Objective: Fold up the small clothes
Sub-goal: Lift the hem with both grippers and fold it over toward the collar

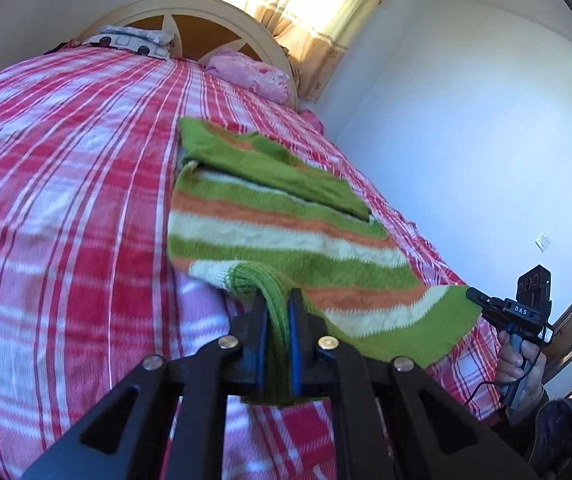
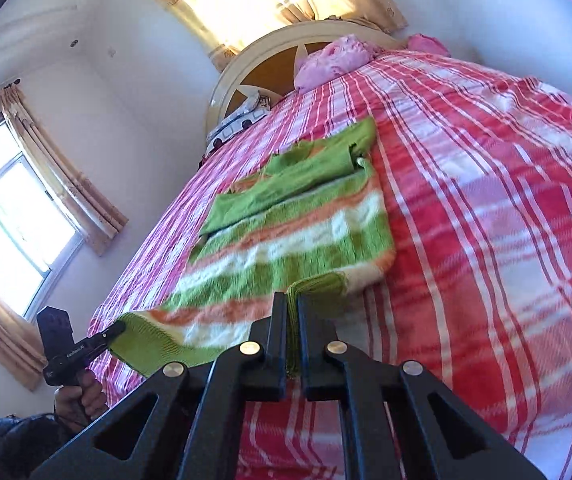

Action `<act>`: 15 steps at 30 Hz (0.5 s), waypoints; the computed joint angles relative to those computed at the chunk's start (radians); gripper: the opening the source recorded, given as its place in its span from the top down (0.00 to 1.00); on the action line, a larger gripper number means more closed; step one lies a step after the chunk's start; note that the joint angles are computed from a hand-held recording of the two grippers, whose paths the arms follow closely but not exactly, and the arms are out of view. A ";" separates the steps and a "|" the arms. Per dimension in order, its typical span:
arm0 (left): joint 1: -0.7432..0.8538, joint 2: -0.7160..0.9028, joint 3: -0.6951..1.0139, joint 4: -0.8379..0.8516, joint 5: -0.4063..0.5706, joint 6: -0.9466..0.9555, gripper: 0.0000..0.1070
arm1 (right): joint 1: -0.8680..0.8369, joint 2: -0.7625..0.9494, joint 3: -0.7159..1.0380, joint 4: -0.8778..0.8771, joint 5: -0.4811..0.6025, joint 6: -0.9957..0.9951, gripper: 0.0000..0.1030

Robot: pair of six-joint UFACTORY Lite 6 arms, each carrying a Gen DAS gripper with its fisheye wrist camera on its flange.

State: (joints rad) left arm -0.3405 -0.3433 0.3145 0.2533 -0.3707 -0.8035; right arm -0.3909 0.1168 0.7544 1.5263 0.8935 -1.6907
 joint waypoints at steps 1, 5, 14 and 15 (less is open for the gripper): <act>0.023 0.026 0.021 0.049 -0.010 -0.035 0.91 | 0.013 0.006 0.012 0.005 -0.008 0.004 0.96; 0.088 0.112 0.108 0.187 -0.025 -0.120 0.91 | 0.058 0.039 0.082 0.022 -0.023 0.039 0.96; 0.191 0.279 0.354 0.441 0.005 -0.332 0.91 | 0.163 0.193 0.395 0.013 -0.080 0.216 0.96; 0.200 0.293 0.378 0.464 0.004 -0.354 0.91 | 0.174 0.212 0.434 0.009 -0.094 0.240 0.96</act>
State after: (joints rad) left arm -0.1403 -0.0498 0.6921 0.7174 -0.3670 -1.1579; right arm -0.2173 0.3288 1.1886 1.5349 0.8000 -1.4510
